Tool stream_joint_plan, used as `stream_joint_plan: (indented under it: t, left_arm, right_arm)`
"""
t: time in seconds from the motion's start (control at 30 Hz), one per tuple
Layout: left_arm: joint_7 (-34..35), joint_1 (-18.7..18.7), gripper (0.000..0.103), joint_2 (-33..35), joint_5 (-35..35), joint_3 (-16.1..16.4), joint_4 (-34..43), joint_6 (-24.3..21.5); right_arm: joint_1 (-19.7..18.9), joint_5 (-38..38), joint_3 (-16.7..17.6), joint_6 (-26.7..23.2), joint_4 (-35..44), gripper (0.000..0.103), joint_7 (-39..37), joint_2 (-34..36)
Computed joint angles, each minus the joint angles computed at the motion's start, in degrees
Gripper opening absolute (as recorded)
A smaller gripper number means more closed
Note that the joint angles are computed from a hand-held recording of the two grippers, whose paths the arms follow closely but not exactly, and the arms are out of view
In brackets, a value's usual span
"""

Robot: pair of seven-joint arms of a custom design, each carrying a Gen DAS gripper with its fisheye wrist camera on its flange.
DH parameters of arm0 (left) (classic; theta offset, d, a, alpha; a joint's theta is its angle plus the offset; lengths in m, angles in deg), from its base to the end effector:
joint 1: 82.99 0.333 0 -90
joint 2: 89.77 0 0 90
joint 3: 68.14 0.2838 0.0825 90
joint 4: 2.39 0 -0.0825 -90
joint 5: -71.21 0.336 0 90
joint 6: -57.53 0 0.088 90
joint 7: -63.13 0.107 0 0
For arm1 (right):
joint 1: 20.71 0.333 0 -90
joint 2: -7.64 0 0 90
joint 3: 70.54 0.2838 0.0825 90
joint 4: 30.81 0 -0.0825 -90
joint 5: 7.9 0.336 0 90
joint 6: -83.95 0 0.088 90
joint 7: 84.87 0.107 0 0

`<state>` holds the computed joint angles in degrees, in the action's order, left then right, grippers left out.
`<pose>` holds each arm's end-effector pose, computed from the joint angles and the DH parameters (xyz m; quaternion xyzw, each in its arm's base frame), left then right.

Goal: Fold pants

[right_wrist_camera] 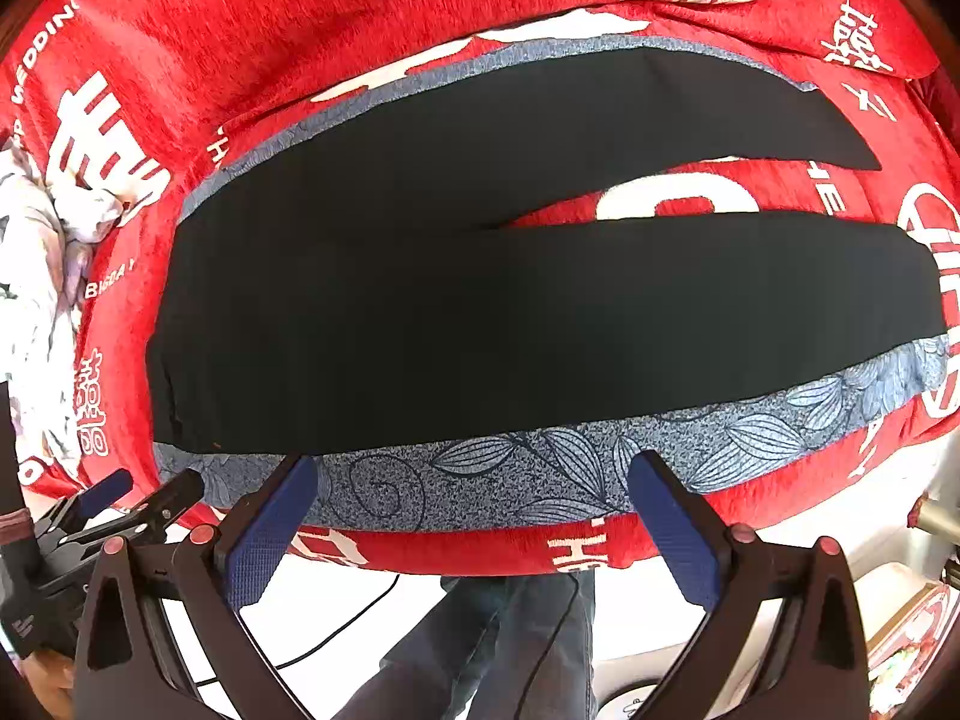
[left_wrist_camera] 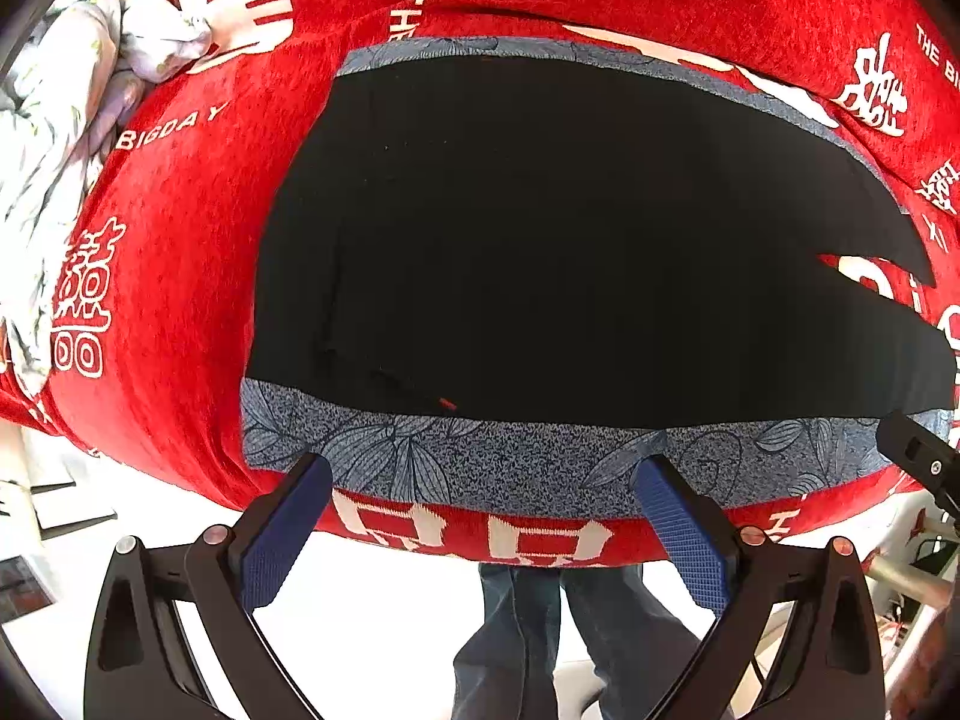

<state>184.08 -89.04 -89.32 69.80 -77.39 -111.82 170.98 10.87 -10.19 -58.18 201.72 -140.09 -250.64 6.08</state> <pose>0.5043 -0.1394 0.4782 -0.3766 0.9258 -0.0285 0.0176 0.3791 0.3637 0.5050 -0.2630 0.9606 0.0238 0.0866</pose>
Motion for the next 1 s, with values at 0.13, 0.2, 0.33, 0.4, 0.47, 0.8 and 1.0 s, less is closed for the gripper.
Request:
stream_joint_plan:
  t: [0.13, 0.2, 0.33, 0.4, 0.47, 0.8, 1.0]
  left_arm:
    - [-0.44, -0.02, 0.102, 0.35, 0.62, 0.03, 0.54, -0.78]
    - [-0.68, 0.01, 0.102, 0.18, 1.04, 0.06, 0.39, -0.5]
    - [-1.25, -0.06, 0.102, -0.43, 1.09, 0.03, -0.04, -0.29]
    - [-0.96, -0.07, 0.102, -1.0, 1.14, 0.05, -0.69, 0.35]
    - [-0.77, -0.19, 0.102, -1.65, 1.1, -0.02, -1.37, 0.94]
    - [-0.82, -0.81, 0.102, -1.85, 1.37, -0.34, -0.94, 0.41]
    - [-1.29, -1.09, 0.102, -2.27, 1.8, -0.43, -1.79, 1.14]
  right_arm:
    - [0.31, -0.11, 0.15, -0.01, 0.45, 0.103, 0.34, 0.65]
    - [0.46, -0.23, 0.16, -0.24, 0.81, 0.103, 0.5, 0.88]
    - [0.56, -0.13, 0.09, -0.28, 0.59, 0.103, 0.44, 0.67]
    - [0.65, -0.24, 0.16, -0.55, 0.67, 0.103, 0.61, 0.58]
    - [0.71, -0.45, 0.19, -1.14, 1.04, 0.103, 0.75, 0.62]
    - [0.98, -0.7, 0.4, -3.58, 1.07, 0.103, 0.28, -0.13]
    - [0.94, -0.67, 0.56, -4.03, 0.61, 0.103, 0.46, -0.6]
